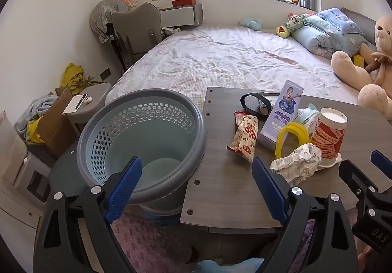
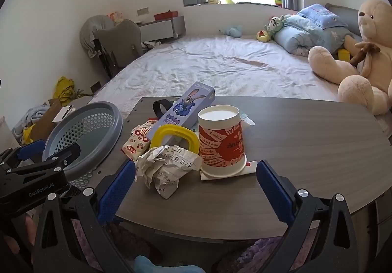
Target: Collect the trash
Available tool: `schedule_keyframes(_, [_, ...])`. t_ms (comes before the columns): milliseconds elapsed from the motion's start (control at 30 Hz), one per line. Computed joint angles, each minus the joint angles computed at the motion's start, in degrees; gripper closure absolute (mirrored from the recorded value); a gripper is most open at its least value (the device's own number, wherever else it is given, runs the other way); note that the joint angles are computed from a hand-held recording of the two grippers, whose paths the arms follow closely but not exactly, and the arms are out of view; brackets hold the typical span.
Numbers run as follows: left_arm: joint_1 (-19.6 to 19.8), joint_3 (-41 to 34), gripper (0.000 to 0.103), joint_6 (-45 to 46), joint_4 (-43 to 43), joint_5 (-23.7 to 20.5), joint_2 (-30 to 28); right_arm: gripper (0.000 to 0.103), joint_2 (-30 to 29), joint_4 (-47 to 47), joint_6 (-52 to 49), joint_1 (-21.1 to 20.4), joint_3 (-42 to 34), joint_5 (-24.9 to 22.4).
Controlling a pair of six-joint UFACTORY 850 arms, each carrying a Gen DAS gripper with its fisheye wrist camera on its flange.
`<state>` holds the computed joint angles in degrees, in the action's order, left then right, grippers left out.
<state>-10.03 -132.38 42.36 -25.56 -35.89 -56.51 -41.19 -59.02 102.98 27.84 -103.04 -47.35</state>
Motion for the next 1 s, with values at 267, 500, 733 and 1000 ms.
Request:
schedule_keyframes(267, [-0.3, 0.6, 0.016, -0.6, 1.1, 0.9, 0.1, 0.006, 0.3, -1.1, 1.2, 0.4, 0.5, -0.5])
schedule_keyframes(500, [0.4, 4.3, 0.016, 1.7, -1.4, 2.1, 2.6, 0.006, 0.7, -1.6, 1.7, 1.1, 1.0, -1.1])
schedule_keyframes(733, [0.7, 8.6, 0.016, 4.5, -4.3, 4.2, 5.3, 0.006, 1.2, -2.0, 1.9, 1.3, 1.3, -1.5])
schedule_keyframes(1000, [1.0, 10.4, 0.016, 5.9, -5.7, 5.1, 6.5, 0.006, 1.7, -2.6, 2.3, 2.3, 1.5, -2.7])
